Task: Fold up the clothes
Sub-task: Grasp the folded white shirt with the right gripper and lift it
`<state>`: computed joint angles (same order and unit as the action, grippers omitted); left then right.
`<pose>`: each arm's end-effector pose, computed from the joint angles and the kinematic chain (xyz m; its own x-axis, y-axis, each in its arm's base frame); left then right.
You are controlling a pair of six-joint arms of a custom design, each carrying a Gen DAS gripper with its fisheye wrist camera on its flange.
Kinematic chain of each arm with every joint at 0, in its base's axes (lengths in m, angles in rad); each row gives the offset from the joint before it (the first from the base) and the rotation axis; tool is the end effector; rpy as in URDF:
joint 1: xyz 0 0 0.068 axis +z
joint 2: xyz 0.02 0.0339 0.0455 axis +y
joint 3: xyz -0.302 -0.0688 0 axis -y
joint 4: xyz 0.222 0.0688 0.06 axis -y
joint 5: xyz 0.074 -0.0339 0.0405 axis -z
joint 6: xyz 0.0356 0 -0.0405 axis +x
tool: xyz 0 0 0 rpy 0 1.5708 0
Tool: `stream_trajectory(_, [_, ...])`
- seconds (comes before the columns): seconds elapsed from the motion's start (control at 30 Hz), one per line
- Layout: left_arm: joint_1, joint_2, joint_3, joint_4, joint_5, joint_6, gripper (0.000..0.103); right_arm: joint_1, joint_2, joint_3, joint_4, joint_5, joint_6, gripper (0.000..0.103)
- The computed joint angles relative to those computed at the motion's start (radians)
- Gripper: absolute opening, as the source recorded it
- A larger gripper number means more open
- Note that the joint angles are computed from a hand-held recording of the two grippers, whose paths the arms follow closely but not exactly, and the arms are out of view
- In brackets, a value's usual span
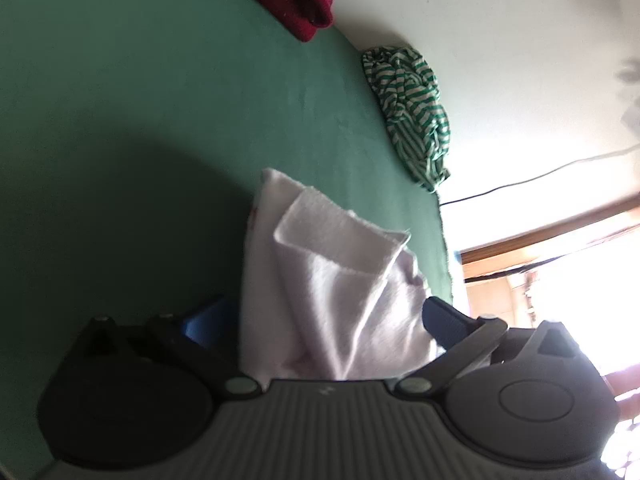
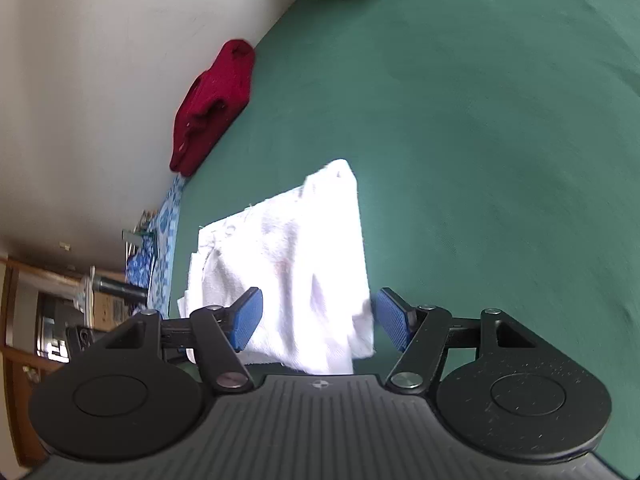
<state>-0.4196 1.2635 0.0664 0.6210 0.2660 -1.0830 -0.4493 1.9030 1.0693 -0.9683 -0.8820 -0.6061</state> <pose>0.1390 -0.0723 0.1576 -0.7582 -0.5950 -0.2665 -0.1609 0.5669 -0.8079 0.2731 -0.1012 0.1809 -0.9686 0.0651 -0.2398 -0.1416 0.6482 0.7482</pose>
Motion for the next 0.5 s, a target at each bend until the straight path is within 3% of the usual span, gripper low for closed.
stream_trajectory(0.07, [0.009,0.022,-0.014,0.052,0.030,-0.013,0.102,0.021,0.008,0.012,-0.001,-0.002,-0.009,0.066])
stream_trajectory(0.27, [-0.129,0.094,0.020,0.105,-0.110,-0.044,0.102,0.045,0.087,0.078,-0.051,-0.048,-0.030,0.066])
stream_trajectory(0.5, [-0.075,0.203,0.036,0.212,-0.002,-0.059,0.102,0.070,0.105,0.070,-0.048,-0.089,-0.035,0.065])
